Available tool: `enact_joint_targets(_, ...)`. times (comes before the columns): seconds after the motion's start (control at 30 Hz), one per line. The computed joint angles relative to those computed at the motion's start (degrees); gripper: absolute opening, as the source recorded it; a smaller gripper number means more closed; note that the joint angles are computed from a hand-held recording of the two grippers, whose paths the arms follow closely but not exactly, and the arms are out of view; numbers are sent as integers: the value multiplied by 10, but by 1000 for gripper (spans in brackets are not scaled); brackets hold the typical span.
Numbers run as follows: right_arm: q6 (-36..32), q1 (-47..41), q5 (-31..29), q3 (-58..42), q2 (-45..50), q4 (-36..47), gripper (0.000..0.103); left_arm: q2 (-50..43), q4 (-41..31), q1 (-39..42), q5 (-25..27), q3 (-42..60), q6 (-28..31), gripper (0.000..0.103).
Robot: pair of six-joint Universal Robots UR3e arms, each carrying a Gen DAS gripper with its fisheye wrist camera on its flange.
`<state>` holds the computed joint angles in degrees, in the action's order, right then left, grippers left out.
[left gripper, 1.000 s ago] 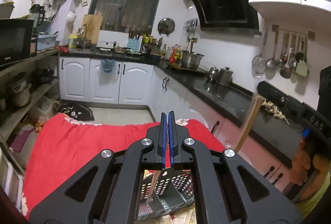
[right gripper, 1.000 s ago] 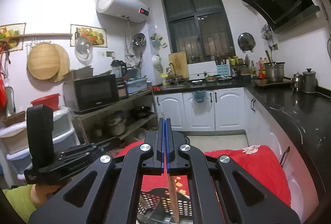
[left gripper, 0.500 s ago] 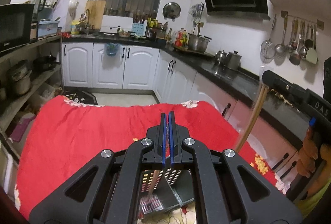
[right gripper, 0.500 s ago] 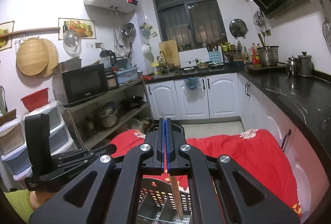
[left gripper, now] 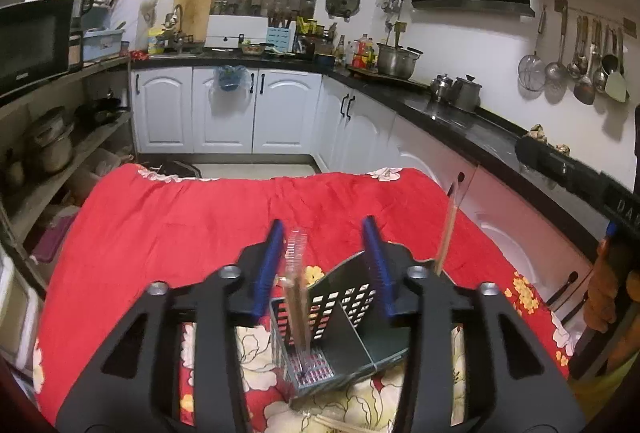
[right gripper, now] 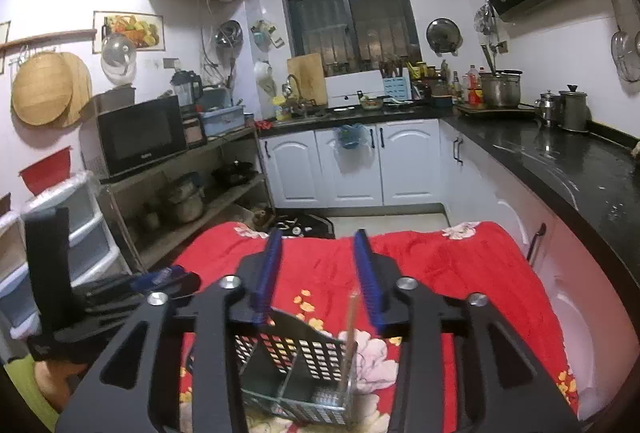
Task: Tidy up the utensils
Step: 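Open both tools to drop the chopsticks upright into the green basket, then withdraw both open tools from the basket back toward the chopstick pile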
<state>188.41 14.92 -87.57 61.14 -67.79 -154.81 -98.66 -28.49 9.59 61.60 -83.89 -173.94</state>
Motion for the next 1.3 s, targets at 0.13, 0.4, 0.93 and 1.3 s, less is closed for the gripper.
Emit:
enact_joint_targets(0.13,-1,-2,2,33,-17,-10,49,30,37,12,5,-39,-8,66)
enact_joint_targets(0.4,-15,0,-4,91,-52,-26,60,79,53,43,-6,-92,-13,92)
enact_joint_targets(0.93,-31,18,-21,251,-146,-61,67,216,46,100,-43,-255,27,92)
enact_joint_targets(1.3,-21,41,-23,335,-184,-83,67,292,1,133,-65,-326,60,92)
